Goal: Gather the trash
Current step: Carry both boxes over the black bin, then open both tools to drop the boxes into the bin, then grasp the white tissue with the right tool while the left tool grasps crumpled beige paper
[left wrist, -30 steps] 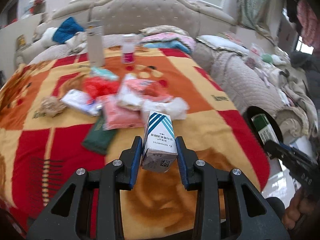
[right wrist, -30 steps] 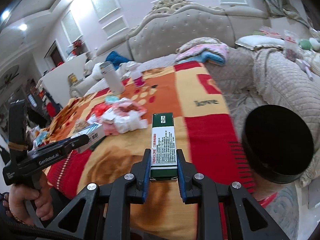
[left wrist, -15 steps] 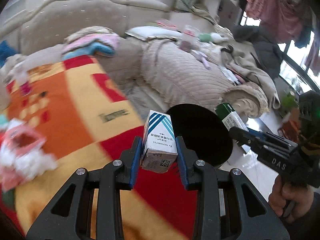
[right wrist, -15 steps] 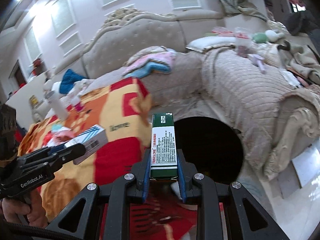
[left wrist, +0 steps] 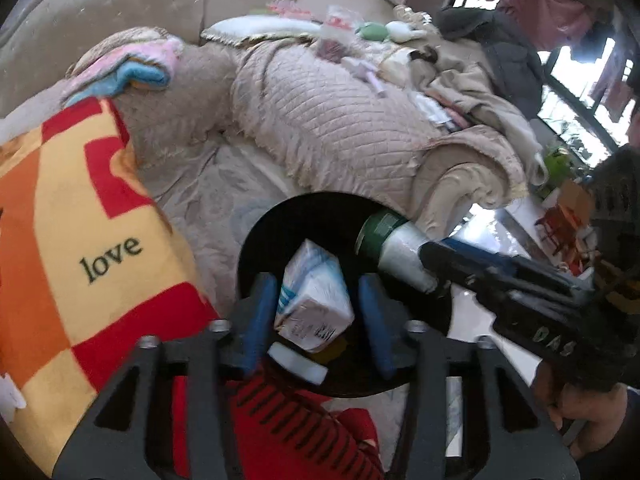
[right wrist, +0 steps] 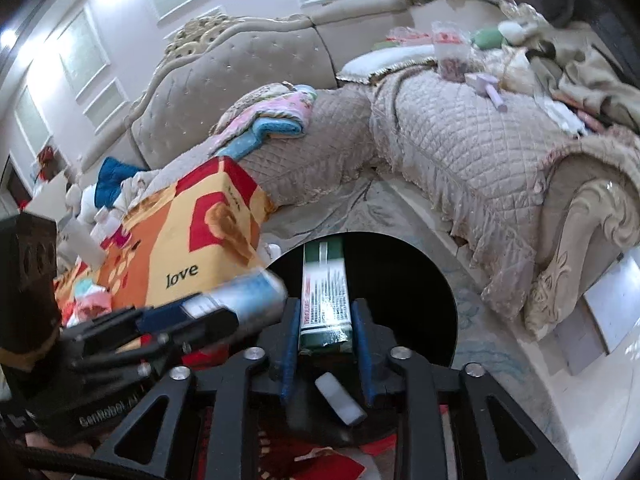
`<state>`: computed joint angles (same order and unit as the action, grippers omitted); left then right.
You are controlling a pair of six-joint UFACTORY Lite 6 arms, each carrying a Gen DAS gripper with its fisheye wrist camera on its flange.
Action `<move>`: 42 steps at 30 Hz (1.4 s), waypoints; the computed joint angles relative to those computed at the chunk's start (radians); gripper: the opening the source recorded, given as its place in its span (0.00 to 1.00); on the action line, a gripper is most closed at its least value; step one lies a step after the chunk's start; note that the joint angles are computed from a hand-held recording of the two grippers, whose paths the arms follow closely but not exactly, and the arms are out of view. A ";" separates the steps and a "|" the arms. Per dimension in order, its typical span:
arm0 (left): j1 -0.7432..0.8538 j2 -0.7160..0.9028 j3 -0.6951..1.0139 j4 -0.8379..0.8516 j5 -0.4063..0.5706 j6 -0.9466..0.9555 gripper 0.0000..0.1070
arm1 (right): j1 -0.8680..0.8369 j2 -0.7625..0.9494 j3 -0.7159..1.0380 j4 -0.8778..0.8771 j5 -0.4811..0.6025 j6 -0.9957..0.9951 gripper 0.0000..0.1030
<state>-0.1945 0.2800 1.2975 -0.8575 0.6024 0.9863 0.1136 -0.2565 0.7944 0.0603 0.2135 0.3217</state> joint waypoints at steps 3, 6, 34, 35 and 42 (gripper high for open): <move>0.048 -0.032 -0.038 -0.039 0.028 0.042 0.51 | -0.026 -0.020 -0.013 0.056 -0.001 -0.039 0.34; 0.099 -0.092 -0.094 -0.054 0.041 0.058 0.51 | -0.015 -0.063 -0.032 -0.018 0.010 0.041 0.34; 1.251 0.293 0.220 -0.193 0.301 0.582 0.52 | 0.796 0.712 0.725 -0.911 0.115 0.996 0.72; 1.250 0.311 0.232 -0.202 0.289 0.584 0.52 | 0.785 0.767 0.794 -0.841 0.113 0.912 0.73; 1.254 0.422 0.347 -0.152 0.358 0.469 0.52 | 0.728 1.181 1.378 -0.400 0.270 0.290 0.73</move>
